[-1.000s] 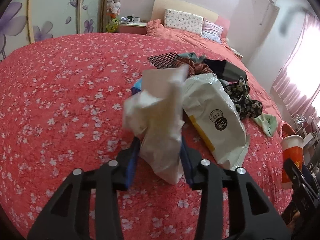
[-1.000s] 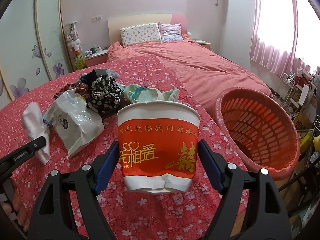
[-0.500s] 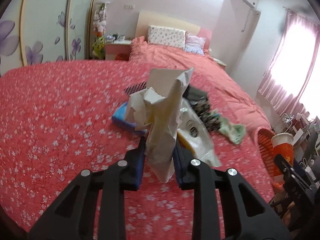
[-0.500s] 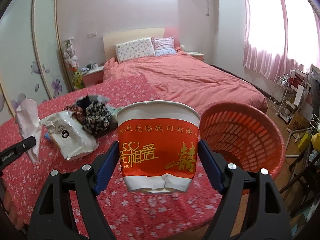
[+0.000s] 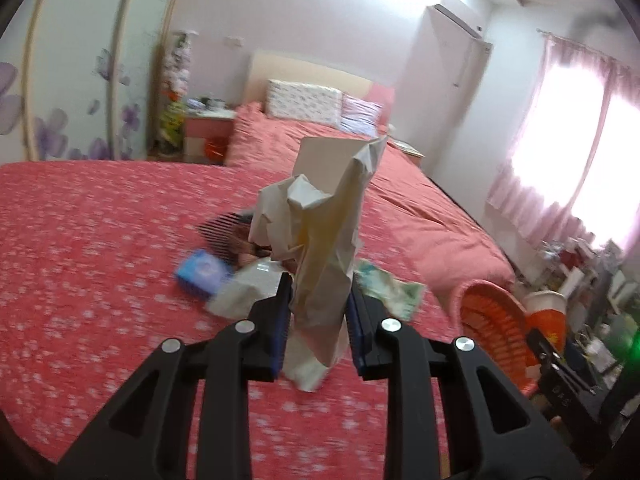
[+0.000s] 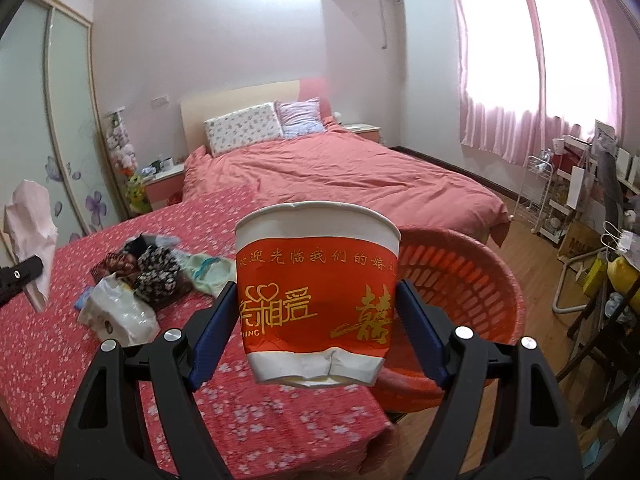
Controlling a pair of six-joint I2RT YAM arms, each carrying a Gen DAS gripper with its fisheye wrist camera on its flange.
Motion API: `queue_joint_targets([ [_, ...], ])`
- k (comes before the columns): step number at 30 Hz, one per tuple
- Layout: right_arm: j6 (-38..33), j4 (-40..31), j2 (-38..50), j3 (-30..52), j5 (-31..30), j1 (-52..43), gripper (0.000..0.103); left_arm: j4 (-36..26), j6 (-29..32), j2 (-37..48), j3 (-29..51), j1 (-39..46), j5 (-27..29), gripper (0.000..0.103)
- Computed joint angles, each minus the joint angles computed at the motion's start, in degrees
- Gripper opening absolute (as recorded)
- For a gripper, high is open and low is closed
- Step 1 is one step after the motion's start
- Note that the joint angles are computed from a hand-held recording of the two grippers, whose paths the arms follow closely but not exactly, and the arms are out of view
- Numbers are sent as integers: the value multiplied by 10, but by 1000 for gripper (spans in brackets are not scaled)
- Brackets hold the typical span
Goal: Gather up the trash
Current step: 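Lift the cup and tissue and carry both over the orange basket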
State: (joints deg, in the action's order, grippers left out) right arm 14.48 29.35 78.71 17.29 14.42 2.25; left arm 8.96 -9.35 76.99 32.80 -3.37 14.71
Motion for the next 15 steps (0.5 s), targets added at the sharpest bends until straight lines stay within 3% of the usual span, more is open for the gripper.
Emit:
queue_joint_targets([
  [15,-21,48,16,-10,-41,-128,78,28,-41,160,99,-223,-8,26],
])
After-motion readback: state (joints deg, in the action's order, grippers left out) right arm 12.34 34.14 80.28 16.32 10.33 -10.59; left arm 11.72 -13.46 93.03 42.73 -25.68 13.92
